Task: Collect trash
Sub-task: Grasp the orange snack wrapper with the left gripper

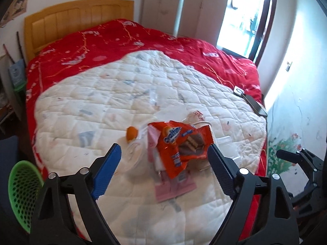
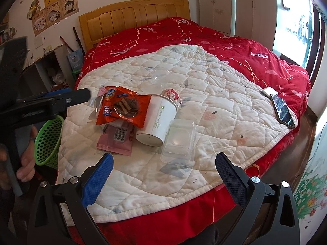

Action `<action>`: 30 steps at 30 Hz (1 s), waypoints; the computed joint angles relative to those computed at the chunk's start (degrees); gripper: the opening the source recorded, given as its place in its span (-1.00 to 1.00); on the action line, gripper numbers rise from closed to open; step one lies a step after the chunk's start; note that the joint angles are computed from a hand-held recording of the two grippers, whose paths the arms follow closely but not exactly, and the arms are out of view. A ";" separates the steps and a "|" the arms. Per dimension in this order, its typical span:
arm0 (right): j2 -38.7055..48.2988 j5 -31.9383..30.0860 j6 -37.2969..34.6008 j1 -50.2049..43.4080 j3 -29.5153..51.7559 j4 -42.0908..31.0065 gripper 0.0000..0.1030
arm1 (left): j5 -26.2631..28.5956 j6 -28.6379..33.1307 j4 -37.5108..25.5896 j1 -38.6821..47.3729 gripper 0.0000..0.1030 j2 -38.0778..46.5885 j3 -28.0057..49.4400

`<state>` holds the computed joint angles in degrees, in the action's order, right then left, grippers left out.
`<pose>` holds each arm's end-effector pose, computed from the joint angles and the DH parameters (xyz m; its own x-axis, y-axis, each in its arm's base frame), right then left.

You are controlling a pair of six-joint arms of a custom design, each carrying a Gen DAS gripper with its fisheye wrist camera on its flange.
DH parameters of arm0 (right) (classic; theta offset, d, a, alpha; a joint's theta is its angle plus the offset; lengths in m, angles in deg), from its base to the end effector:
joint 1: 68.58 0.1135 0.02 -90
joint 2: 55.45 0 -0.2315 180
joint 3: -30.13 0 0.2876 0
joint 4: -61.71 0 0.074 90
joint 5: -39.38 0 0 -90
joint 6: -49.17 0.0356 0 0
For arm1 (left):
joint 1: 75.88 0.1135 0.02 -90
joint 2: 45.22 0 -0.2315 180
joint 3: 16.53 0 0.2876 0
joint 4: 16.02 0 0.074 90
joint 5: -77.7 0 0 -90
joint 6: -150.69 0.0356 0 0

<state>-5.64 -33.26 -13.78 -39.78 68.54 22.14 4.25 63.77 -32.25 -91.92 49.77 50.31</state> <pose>0.1984 0.0969 0.1496 -0.7405 0.0882 -0.6662 0.0467 0.9957 0.0800 0.3538 -0.1123 0.1328 -0.6465 0.2395 -0.7244 0.4960 0.8534 -0.1605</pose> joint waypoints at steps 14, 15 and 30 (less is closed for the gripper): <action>2.34 -3.01 -1.98 -3.71 -0.82 2.84 0.88 | 0.93 -0.32 -4.41 -0.79 -0.32 14.97 13.33; 2.34 -3.08 -2.06 -3.78 -0.86 2.93 0.88 | 1.13 -0.64 -3.66 -0.52 -0.38 14.44 12.50; 14.74 -10.83 -3.80 -7.44 5.31 9.75 0.86 | 8.14 -5.90 0.48 6.39 -0.49 0.46 1.22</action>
